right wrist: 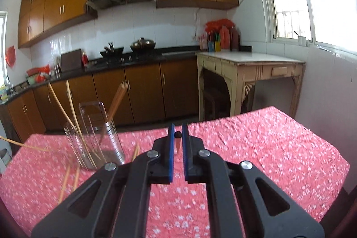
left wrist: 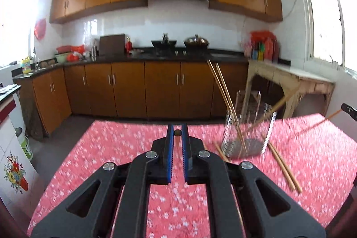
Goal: Organize utensils
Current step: 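Lift both held chopsticks off the cloth and carry them over the wire holder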
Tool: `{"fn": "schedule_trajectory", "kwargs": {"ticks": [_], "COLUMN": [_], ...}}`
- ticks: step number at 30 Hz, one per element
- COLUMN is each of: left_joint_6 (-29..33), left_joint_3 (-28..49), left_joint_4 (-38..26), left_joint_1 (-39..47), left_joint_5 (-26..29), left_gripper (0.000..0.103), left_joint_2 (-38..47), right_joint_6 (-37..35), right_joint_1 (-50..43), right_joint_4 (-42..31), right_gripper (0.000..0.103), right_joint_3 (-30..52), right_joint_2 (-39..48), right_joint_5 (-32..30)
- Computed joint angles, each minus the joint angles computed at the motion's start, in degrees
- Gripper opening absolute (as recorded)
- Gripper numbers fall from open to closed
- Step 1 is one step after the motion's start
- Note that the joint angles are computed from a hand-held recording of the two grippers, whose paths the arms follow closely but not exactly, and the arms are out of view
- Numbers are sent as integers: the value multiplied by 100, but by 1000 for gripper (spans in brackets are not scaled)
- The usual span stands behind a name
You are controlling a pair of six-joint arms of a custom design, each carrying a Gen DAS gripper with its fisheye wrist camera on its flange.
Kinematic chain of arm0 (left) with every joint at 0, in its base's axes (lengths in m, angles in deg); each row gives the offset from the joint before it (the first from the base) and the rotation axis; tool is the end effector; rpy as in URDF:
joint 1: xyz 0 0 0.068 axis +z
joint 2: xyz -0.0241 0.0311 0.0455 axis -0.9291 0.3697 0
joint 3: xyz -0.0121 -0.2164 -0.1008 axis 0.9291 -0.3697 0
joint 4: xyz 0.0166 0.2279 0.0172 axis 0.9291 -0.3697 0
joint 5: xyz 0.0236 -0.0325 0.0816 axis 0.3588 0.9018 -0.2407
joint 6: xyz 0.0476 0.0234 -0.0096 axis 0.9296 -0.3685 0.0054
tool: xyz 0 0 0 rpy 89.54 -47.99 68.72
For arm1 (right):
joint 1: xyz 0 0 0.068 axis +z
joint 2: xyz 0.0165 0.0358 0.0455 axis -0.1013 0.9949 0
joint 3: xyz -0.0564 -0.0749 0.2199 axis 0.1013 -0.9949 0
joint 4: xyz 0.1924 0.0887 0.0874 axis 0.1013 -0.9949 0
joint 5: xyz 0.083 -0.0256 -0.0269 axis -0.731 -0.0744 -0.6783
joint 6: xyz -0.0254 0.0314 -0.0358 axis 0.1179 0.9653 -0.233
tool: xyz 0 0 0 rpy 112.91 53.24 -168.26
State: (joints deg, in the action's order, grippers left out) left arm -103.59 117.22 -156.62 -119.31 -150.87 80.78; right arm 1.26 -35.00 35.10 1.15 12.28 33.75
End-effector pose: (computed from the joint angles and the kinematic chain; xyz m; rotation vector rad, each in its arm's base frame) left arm 0.0985 -0.0722 0.3800 -0.3125 1.8917 0.1895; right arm 0.2830 -0.1330 0.3485 -0.1017 1.8907 0.1879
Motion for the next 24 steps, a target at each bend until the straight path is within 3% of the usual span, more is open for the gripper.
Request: {"fn": "schedule_trajectory", "kwargs": {"ticks": [13,24], "left_joint_6": [963,1142], "left_joint_3": [264,467], "left_joint_4": [862,989], "left_joint_1": [106,-244], "left_joint_5": [-425,-761], "left_gripper": [7,7], "left_joint_2": [-91,-17], "right_joint_6": [395,547], "right_joint_1": [-99,-279], "right_joint_4": [-345,-735], "right_gripper": [7,7], "right_joint_3": [811,1315], "right_joint_2": [-1,5], "right_joint_5": [-604,-1258]}}
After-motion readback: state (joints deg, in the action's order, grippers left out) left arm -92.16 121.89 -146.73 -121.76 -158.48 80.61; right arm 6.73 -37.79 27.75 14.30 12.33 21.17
